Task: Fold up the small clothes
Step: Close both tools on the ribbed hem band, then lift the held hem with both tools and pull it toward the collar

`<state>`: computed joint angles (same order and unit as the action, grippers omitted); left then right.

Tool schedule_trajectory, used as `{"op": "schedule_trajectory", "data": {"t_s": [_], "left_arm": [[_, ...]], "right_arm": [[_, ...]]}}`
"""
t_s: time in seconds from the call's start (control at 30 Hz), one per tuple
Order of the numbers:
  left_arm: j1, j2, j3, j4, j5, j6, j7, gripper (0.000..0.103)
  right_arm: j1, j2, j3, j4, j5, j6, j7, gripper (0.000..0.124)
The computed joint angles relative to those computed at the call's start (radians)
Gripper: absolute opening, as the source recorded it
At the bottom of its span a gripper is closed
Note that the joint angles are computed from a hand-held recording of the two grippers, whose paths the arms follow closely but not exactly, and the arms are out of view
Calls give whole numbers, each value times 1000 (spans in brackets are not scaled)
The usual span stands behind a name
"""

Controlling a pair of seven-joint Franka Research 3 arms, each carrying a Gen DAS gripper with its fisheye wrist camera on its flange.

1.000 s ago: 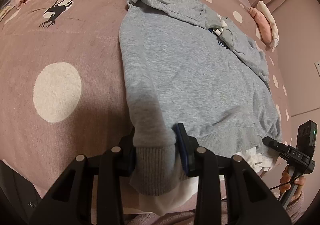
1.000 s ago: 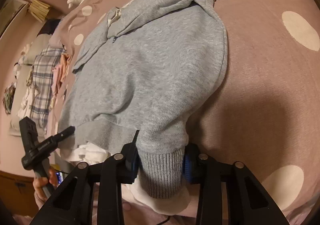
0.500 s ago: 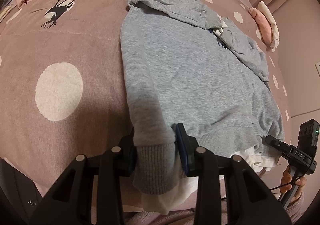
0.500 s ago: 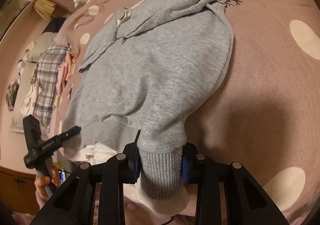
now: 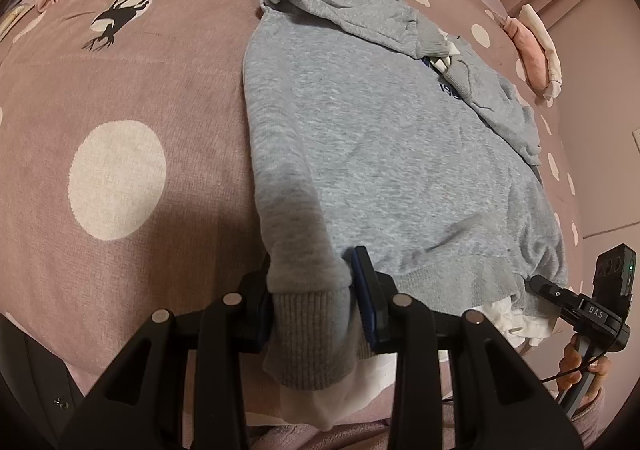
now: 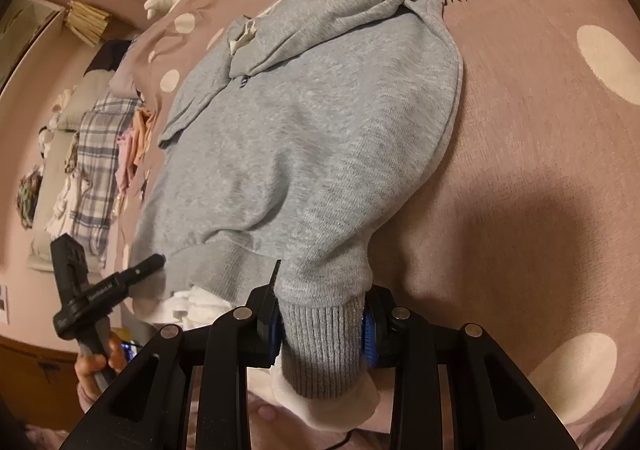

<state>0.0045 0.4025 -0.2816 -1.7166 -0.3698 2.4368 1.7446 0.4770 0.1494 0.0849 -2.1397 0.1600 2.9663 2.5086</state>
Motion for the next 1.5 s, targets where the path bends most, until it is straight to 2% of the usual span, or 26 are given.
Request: {"op": "schedule_trajectory", "data": {"t_s": [0.13,0.47,0.7,1.03,1.17,1.4,1.5], "left_arm": [[0,-3,0,-5,-2,6,-6,35],[10,-6,-6,-13,-28,5,13,35],[20,-8,-12,-18,-64,5,37,35],[33,-15,-15,-24,-122,-10,68,35],[46,-20,-23,-32,-170,-13,99,31],[61,-14,-29,-21,-249,-29,154,24],[78,-8,-36,-10,-305,-52,184,23]], "right_arm": [[-8,-1,10,-3,32,5,-23,33],[6,-2,-5,-4,1,9,17,33],[21,3,-19,5,-45,0,74,33],[11,8,-9,21,-40,-7,65,33],[12,11,-9,28,-38,-1,58,33],[-6,6,17,7,51,86,-6,33],[10,7,3,7,52,104,-6,33]]}}
